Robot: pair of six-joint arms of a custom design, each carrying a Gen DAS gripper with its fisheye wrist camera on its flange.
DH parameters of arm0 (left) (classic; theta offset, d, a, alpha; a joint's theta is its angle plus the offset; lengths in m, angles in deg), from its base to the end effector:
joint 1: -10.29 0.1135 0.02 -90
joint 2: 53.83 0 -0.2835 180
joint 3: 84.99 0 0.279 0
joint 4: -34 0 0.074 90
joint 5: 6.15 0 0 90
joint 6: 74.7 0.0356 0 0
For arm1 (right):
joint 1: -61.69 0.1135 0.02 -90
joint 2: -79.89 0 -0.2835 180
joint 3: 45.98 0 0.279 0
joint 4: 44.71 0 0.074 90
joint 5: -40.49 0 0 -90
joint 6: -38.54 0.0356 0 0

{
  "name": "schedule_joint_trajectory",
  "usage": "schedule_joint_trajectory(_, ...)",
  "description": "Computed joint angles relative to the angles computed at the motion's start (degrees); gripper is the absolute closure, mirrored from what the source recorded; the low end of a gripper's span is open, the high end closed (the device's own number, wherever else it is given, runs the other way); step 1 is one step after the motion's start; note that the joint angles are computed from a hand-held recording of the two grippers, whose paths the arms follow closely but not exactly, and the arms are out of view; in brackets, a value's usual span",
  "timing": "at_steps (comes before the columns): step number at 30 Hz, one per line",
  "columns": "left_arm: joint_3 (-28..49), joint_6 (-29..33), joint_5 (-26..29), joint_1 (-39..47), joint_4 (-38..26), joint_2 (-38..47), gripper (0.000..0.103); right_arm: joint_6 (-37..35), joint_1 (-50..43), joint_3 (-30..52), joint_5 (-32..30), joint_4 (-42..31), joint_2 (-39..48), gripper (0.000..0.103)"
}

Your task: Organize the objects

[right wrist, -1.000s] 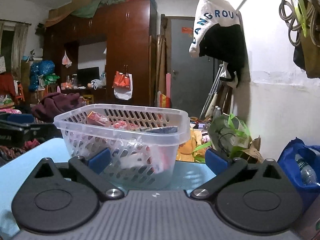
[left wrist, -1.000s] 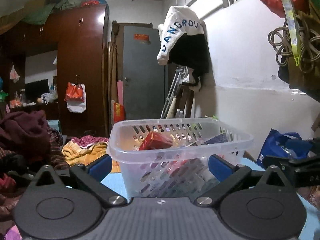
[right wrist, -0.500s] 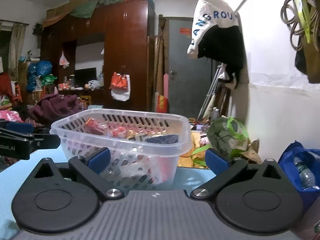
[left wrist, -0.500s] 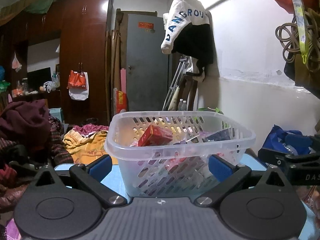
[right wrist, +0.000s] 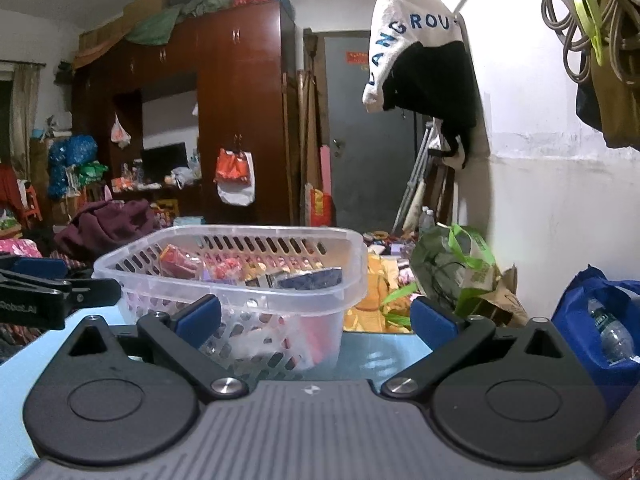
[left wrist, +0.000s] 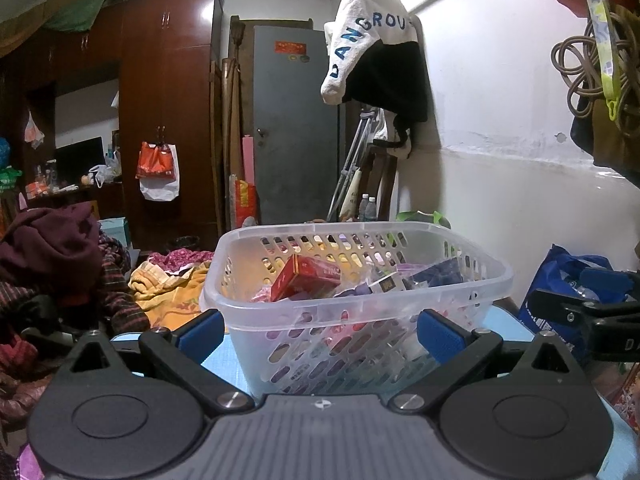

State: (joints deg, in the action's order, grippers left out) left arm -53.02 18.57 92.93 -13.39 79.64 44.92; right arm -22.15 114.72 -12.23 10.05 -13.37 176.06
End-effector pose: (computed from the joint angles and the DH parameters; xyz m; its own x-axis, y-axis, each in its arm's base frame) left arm 0.2495 -0.1156 0.0979 -0.2994 0.1928 -0.9344 0.5494 0.8356 -0.0036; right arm 0.1800 0.1880 0.1005 -0.2515 0.0783 -0.9647 0.1862 0.9820 0.0312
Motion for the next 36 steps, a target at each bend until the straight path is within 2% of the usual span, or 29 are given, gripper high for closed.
schedule_joint_trajectory(2,0.01,-0.16,-0.11,-0.13,-0.05,-0.04,0.0,-0.44,0.08,-0.67,-0.58,1.49,-0.3,0.0)
schedule_joint_trajectory(13,0.38,-0.38,-1.17,-1.18,-0.27,0.37,0.0,-0.92,1.36,0.64,2.6,-0.22,0.02,0.0)
schedule_joint_trajectory(36,-0.27,-1.08,-1.43,-1.63,2.18,2.8,0.0,1.44,0.44,-0.5,0.05,0.23,0.1,0.0)
